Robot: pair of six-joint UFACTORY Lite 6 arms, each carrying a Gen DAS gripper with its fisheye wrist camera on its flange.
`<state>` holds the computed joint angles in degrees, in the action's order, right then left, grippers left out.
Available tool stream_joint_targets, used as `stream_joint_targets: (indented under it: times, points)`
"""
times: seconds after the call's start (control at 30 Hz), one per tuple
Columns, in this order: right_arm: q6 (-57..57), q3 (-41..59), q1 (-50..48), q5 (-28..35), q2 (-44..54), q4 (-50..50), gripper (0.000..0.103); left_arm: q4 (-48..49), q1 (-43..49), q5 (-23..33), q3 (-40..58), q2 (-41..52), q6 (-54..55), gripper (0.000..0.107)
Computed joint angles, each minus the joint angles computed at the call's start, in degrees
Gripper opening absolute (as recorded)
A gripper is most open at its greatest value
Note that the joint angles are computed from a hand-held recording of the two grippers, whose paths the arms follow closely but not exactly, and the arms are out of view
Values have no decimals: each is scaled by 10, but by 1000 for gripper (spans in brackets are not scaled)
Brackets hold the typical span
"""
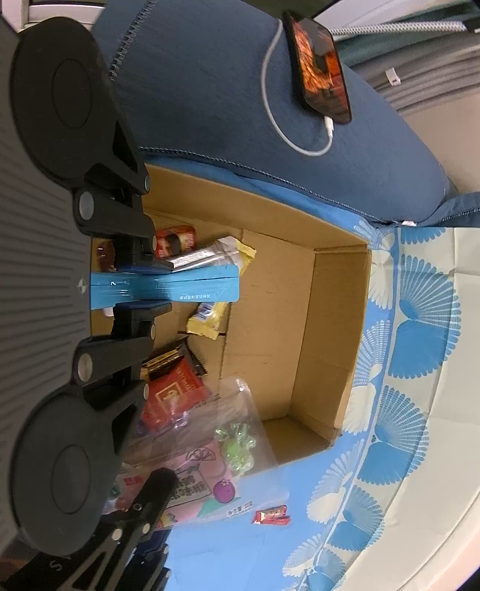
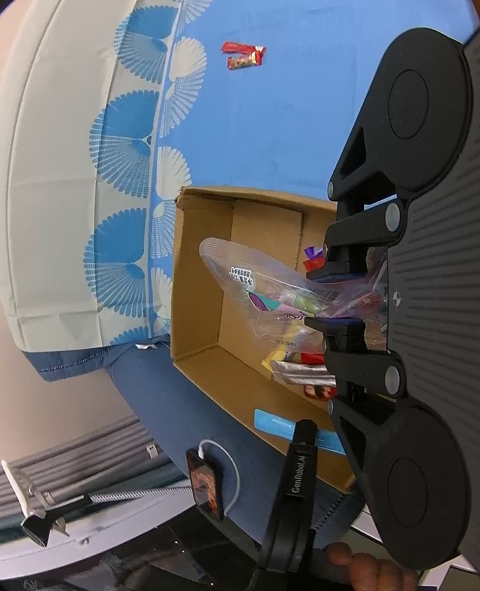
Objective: Organize snacks
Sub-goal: 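Lower the right tool's candy bag into the box while the left tool lowers the blue stick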
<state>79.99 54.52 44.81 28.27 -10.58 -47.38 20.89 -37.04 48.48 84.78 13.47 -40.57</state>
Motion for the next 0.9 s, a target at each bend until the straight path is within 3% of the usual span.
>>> stream_joint_targets:
  times: [0.4,0.47,0.5,0.53,0.63,0.7,0.9]
  points:
    - [-54,72,-89,-86,130,26,20,-9,41,-16,82,113,50,20]
    - [-55,80,-94,-92,143,29,26,-9,46,-12,93,129,62,49]
    - [-52,85,-96,-93,151,25,36,-2,47,-7,98,134,59,83]
    - [-39,88,-95,-90,154,13,47,15,45,-5,93,131,44,103]
    - [-40,102,-92,-70,159,19,69,65,37,-24,40,85,-1,103]
    - [-35,95,-80,-49,142,12,75,63,35,-13,23,69,-1,103]
    - [-41,36,-3,22,51,38,81,53,3,13,-92,-36,-39,103]
